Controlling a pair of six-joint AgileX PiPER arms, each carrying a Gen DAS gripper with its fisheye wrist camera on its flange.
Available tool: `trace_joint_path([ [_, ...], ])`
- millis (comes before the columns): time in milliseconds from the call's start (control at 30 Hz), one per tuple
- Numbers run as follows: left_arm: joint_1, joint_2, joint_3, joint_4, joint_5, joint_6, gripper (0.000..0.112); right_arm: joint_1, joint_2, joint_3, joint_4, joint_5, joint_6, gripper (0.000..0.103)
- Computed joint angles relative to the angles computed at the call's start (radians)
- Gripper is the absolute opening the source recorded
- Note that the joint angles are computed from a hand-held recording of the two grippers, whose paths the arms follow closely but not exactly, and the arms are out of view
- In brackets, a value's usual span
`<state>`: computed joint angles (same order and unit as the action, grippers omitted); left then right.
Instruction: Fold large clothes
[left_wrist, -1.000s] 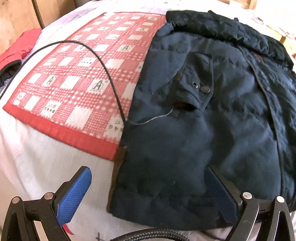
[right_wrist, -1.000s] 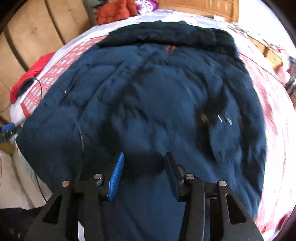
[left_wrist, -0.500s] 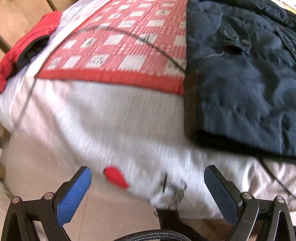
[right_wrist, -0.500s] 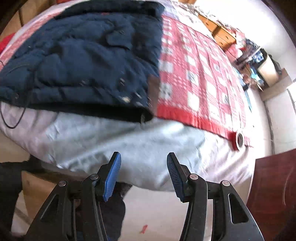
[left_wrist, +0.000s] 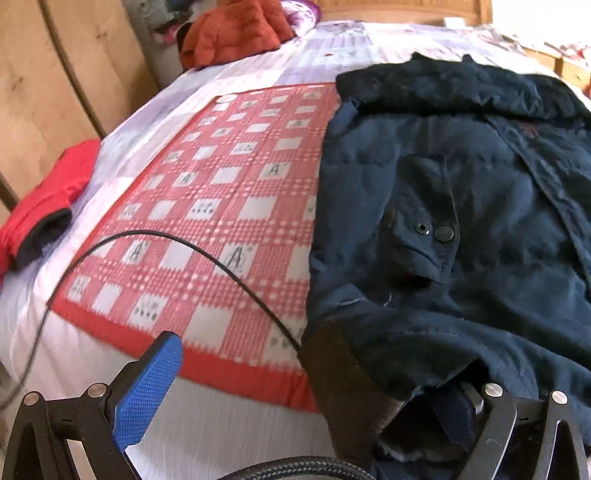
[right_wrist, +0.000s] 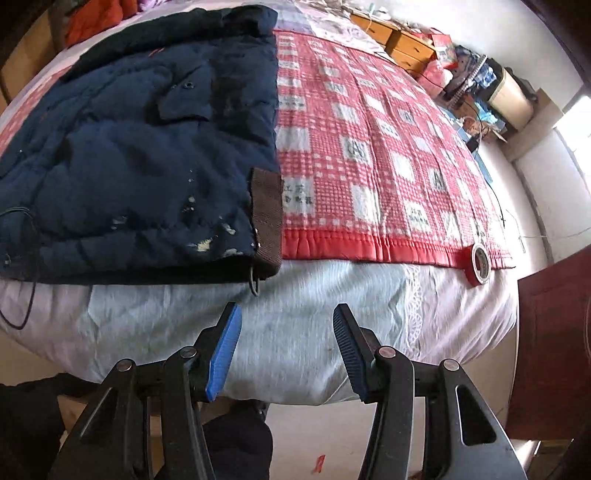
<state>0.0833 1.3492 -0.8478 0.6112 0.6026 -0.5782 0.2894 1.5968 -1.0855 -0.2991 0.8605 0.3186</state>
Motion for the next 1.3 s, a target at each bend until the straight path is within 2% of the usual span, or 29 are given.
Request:
trace_joint_path([
  [133,0.008,0.082,-0.034,0.025,-0.01,-0.029,0.101,-0.006,0.018,0.004,0.007,-0.02,0.0,0.056],
  [200,0.006,0.082,-0.043,0.021,-0.02,-0.025,0.097,-0.014,0.023,0.009,0.0,-0.037,0.014,0.056],
  [267,-0.003,0.088,-0.064,-0.012,-0.02,0.005,0.081,-0.035,0.031,0.011,-0.01,-0.052,0.04,0.056],
  [367,0.015,0.114,-0.088,-0.076,-0.014,0.045,0.067,-0.066,0.045,0.013,-0.03,-0.076,0.09,0.056],
  [467,0.042,0.137,-0.104,-0.166,0.002,0.107,0.053,-0.078,0.055,0.014,-0.028,-0.101,0.069,0.056],
  [600,0.022,0.134,-0.1,-0.143,0.022,0.067,0.051,-0.059,0.063,0.034,-0.016,-0.146,0.009,0.056],
  [767,0.018,0.154,-0.122,-0.146,0.037,0.069,0.05,-0.054,0.099,0.026,-0.01,-0.215,0.027,0.056],
  [933,0.02,0.159,-0.129,-0.153,0.037,0.076,0.051,-0.047,0.125,-0.003,-0.068,-0.274,0.104,0.056],
  [1133,0.028,0.198,-0.123,-0.224,-0.001,0.079,0.051,-0.034,0.217,-0.058,-0.149,-0.298,0.243,0.056],
  [1233,0.032,0.205,-0.106,-0.186,-0.027,0.047,0.05,-0.05,0.18,-0.031,-0.185,-0.329,0.298,0.05],
  [1300,0.049,0.194,-0.09,-0.198,-0.038,0.069,0.045,-0.063,0.129,-0.009,-0.173,-0.341,0.284,0.049],
])
